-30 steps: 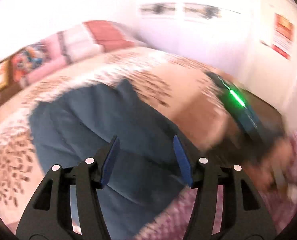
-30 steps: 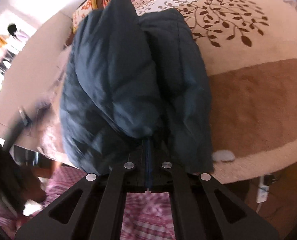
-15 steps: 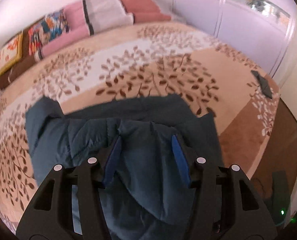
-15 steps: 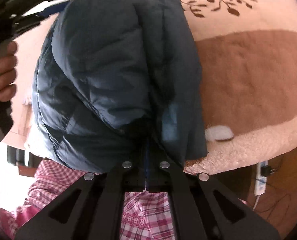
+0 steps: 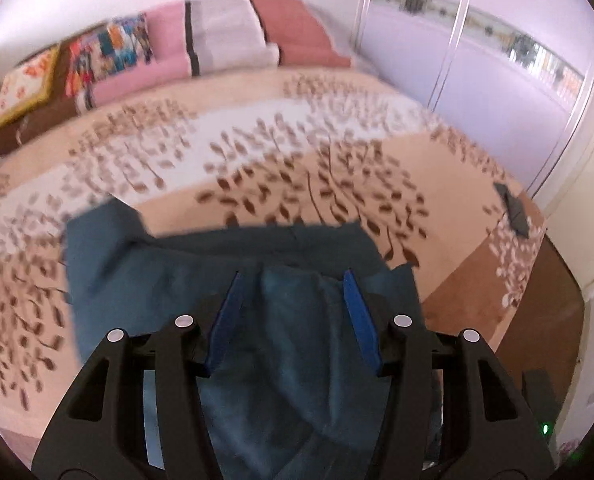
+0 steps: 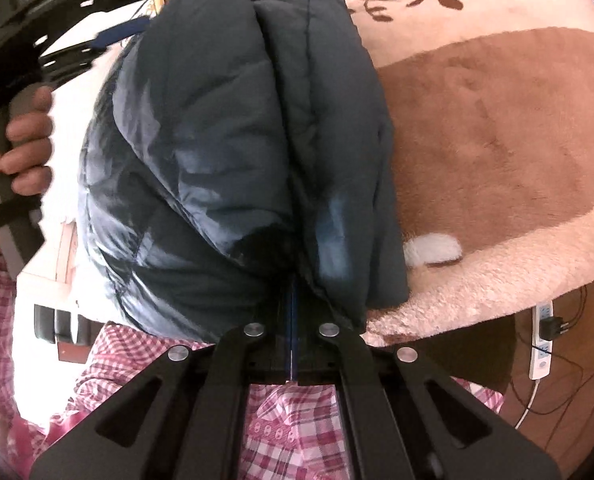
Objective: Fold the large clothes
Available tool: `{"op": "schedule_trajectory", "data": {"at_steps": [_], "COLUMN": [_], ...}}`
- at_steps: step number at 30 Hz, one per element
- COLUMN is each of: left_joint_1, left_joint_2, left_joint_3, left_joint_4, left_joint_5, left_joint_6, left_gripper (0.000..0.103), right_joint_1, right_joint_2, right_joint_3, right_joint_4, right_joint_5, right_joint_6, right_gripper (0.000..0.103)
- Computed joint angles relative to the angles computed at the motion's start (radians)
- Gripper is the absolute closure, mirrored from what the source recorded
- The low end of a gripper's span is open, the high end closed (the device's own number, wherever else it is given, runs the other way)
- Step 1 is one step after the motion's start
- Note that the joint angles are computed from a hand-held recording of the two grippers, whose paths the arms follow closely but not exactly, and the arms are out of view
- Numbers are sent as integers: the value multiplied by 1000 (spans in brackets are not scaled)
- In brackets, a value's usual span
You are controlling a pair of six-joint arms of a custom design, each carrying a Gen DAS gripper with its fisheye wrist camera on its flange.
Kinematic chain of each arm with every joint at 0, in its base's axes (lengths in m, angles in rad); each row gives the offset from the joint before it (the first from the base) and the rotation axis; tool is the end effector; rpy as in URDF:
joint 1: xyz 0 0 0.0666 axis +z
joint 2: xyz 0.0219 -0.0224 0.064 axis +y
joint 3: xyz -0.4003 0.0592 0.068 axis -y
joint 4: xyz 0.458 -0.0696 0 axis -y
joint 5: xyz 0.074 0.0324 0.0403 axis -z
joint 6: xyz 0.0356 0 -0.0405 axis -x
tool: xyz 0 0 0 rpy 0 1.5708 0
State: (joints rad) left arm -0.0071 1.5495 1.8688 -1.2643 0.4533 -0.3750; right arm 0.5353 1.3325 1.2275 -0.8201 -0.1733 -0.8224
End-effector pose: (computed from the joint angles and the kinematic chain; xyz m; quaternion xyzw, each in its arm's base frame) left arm 0.5780 -0.0201 0.5900 0.2440 0.8971 -0.1553 0.3340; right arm 0.4395 0.2674 0.4004 0.1080 0.9390 0.2623 0.1945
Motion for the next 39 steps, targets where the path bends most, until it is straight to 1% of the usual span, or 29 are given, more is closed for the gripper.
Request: {"op": "schedule_trajectory", "data": {"at_steps": [2, 4, 7, 8, 9, 11, 12, 14, 15, 16, 17, 19, 20, 23, 26, 28, 32, 33, 37, 39], "left_joint_1": [42, 84, 163, 187, 207, 256, 276, 314, 327, 337, 345, 352, 352, 344, 332, 322, 313, 311, 311, 307], "left_joint_2": [-12, -26, -57, -66, -72, -92, -99, -106, -108, -109, -113, -113, -114, -109, -97, -97, -79, -80, -69, -64], "left_joint_3": [14, 15, -11, -25, -35, -75, -94, -130, -152, -169, -192, -219, -234, -255, -263, -275, -278, -285, -293, -298], "left_joint_4": [-10, -18, -34, -40, -47, -65, -74, -120, -151, -175, -195, -234, -247, -268, -298, -291, -310, -301, -297, -293], "left_joint_5": [36, 56, 75, 80, 88, 107, 118, 143, 154, 158, 161, 165, 166, 187, 209, 195, 201, 192, 195, 194], "left_joint_6": [-1, -9, -32, -35, -38, -40, -37, -29, -30, -32, -37, -55, -61, -69, -101, -114, -132, -138, -114, -107], "left_gripper": [40, 35, 30, 29, 28, 25, 25, 22, 22, 22, 21, 21, 21, 20, 20, 18, 11, 9, 4, 4], "right_joint_1": [8, 14, 22, 25, 26, 28, 26, 20, 16, 6, -4, -21, -33, -72, -98, -116, -135, -135, -129, -121], "right_joint_2": [-14, -30, -61, -69, -78, -93, -99, -110, -110, -106, -100, -85, -69, -26, 18, 46, 84, 90, 96, 105], "right_joint_3": [2, 4, -1, 2, 1, 5, 7, 13, 17, 27, 34, 37, 48, 79, 116, 127, 137, 137, 141, 156], "right_joint_4": [-9, -22, -27, -39, -46, -55, -60, -54, -51, -52, -47, -26, -23, -3, 2, 10, 20, 22, 3, -51], "right_joint_5": [21, 38, 57, 73, 94, 132, 149, 186, 208, 217, 217, 192, 183, 127, 100, 71, -8, -21, -27, -7], "right_joint_6": [9, 17, 19, 21, 24, 24, 28, 23, 13, 8, -1, -17, -26, -45, -75, -104, -139, -138, -121, -92], "right_gripper": [103, 103, 95, 87, 84, 74, 71, 58, 43, 39, 39, 34, 34, 34, 34, 34, 34, 34, 34, 34]}}
